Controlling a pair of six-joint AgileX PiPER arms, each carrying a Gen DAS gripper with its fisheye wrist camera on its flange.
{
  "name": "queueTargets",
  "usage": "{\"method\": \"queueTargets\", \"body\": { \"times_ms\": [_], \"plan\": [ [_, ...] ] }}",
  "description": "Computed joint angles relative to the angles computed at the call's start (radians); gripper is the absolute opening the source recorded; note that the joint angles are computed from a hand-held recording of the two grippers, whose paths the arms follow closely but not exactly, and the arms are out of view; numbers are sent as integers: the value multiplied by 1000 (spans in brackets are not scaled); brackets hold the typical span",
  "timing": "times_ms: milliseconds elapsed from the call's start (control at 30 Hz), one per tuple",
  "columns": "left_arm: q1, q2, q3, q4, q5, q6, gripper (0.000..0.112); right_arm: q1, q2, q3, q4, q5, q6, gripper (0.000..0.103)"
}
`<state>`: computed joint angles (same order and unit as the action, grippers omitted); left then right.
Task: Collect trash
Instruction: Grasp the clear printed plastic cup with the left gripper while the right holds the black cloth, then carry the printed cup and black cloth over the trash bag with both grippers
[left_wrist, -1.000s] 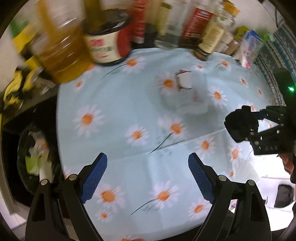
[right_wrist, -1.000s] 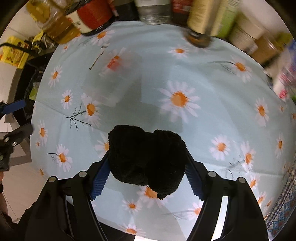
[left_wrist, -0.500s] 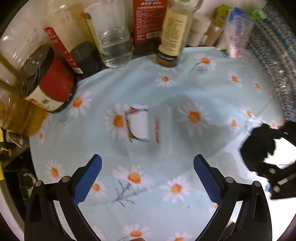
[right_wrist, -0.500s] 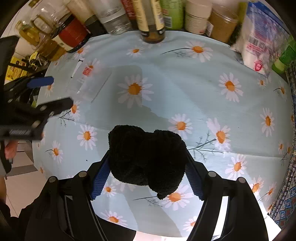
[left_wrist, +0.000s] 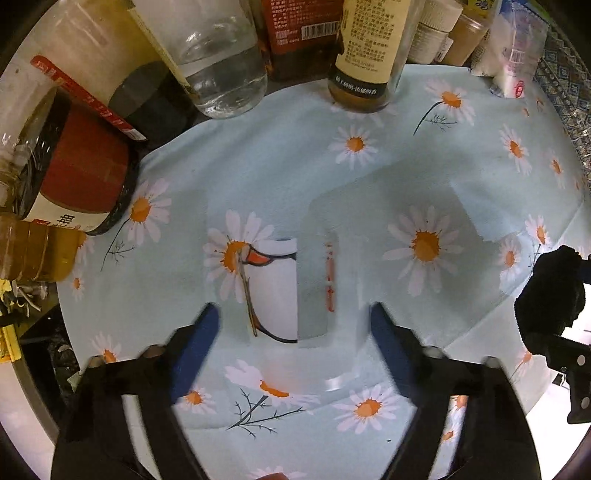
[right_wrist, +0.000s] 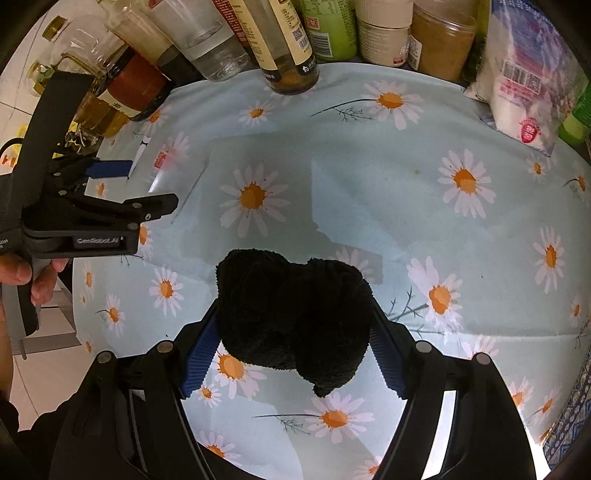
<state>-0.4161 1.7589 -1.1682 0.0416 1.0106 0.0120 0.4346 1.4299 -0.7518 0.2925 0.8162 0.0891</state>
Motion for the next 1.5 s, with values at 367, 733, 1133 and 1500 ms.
{"method": "queueTargets", "body": {
  "times_ms": [367, 733, 1133, 1500],
  "plan": [
    [52, -66, 48, -64, -14, 54, 60, 76, 45, -55, -33, 13, 44, 74],
    [197, -258, 170, -112, 9, 176, 60, 263, 95, -161, -100, 33, 220, 74],
    [659, -402, 245, -217, 87, 584, 60, 519, 330, -484, -182, 101, 440, 74],
    [1105, -308, 113, -289, 202, 976, 60, 637, 724, -1143, -227, 370, 505, 74]
  ]
}}
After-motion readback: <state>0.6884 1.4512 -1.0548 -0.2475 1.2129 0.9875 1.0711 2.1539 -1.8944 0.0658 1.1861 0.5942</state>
